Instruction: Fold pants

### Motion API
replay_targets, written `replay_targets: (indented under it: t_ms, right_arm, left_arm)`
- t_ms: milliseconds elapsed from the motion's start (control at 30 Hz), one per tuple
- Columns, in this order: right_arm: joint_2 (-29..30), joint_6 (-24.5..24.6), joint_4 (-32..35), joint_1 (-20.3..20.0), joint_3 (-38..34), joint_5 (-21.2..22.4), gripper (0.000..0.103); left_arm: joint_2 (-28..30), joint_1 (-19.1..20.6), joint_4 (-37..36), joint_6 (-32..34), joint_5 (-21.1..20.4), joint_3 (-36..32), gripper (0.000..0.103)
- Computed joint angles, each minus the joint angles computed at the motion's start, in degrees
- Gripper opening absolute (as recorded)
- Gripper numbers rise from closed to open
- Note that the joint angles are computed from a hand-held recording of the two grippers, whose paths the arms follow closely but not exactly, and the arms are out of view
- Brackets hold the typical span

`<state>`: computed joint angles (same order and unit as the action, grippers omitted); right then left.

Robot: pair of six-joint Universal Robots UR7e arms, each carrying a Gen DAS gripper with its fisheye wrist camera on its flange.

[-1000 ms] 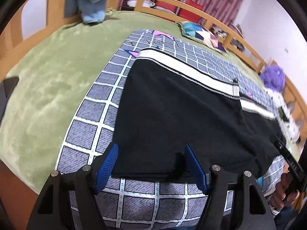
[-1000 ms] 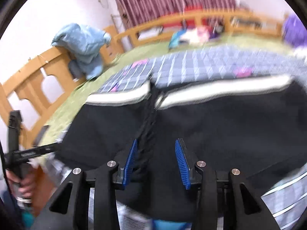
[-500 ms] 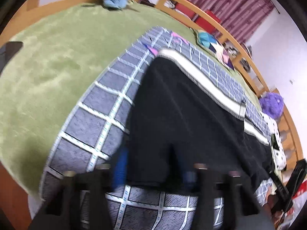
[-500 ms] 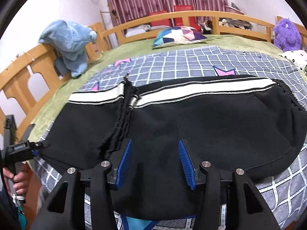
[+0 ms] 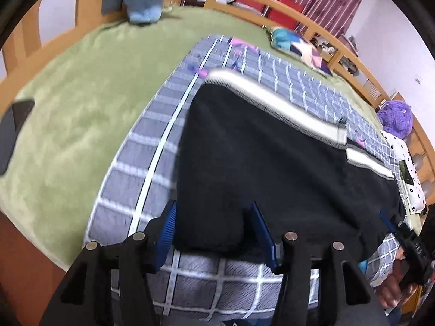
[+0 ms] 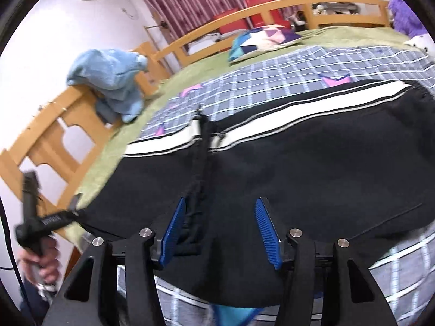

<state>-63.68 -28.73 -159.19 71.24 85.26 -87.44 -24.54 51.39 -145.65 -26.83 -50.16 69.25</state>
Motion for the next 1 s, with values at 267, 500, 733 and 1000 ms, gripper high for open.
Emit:
replay_targets:
  t_ms: [267, 500, 733, 1000]
  right_arm:
    - [6.9, -4.0, -0.6, 4.7, -7.7, -4.4, 0.045]
    - [18.8, -7.1, 4.6, 8.0, -24.4, -13.2, 0.033]
    - [26.2, -7.4, 10.7, 8.8, -36.2, -16.9, 0.016]
    - [26.3, -5.1, 14.1, 8.4, -41.1, -11.5, 0.010]
  left_arm:
    - [-1.5, 1.3, -6.3, 1.5, -4.4, 3.6, 0.054]
    - [-1.6, 1.9, -9.0, 4.0, -6.9, 4.5, 0.054]
    - [-1.2, 3.0, -9.3, 4.7, -10.1, 3.5, 0.056]
    - [0.0, 3.2, -9.0, 7.5, -10.7, 1.9, 0.056]
